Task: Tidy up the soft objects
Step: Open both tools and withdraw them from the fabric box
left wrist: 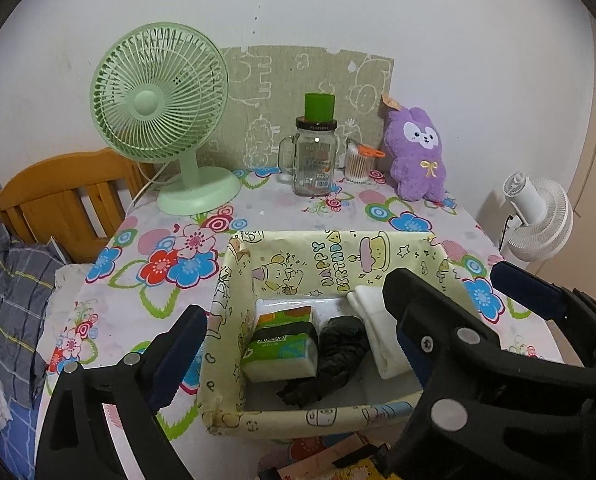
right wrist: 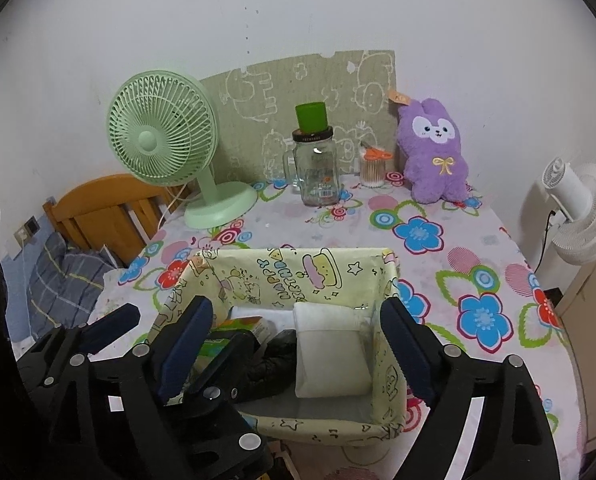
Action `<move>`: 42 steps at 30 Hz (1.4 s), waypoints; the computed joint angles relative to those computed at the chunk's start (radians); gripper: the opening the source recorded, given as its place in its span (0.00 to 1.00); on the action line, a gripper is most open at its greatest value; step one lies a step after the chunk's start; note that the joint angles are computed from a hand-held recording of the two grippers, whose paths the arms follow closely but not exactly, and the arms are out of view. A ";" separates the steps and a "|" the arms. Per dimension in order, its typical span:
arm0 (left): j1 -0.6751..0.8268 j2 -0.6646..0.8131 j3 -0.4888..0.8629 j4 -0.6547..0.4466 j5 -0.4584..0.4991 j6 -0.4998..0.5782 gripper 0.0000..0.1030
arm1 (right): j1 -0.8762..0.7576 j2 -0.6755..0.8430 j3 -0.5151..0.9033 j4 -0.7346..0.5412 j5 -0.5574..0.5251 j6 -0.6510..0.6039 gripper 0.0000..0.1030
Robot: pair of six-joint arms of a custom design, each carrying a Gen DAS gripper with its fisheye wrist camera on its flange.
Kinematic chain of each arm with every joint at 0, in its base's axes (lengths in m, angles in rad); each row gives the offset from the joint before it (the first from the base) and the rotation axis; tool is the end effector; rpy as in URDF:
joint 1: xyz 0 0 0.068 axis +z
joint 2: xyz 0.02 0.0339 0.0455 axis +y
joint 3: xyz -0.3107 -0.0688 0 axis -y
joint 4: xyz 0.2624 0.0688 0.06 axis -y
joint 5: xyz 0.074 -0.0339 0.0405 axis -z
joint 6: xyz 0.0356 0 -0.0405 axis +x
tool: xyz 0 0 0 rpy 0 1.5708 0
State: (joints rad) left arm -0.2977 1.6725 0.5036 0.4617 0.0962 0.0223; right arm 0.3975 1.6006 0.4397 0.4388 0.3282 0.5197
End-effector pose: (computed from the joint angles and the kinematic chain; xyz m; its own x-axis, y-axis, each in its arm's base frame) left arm 0.2787 -0.0891 0.1335 -0.6129 0.2113 -0.7614 0.3755 0.9257 -0.0454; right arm 0.2531 0.0938 0.1361 -0.6002 0.2579 -0.7571 0.1782 0.9659 0.1877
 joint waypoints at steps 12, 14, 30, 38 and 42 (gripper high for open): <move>-0.007 -0.176 -0.090 -0.027 -0.016 -0.002 0.94 | 0.102 -0.175 -0.047 -0.095 0.109 0.044 0.93; -0.007 -0.215 -0.110 -0.033 -0.012 -0.001 0.94 | 0.127 -0.211 -0.057 -0.116 0.139 0.056 0.95; -0.022 -0.446 -0.225 -0.093 -0.019 -0.004 0.95 | 0.315 -0.400 -0.093 -0.297 0.323 0.167 1.00; -0.035 -0.551 -0.281 -0.124 -0.030 -0.013 0.95 | 0.422 -0.462 -0.108 -0.381 0.409 0.237 1.00; -0.043 -0.599 -0.308 -0.142 -0.035 -0.020 0.95 | 0.474 -0.479 -0.115 -0.418 0.446 0.278 1.00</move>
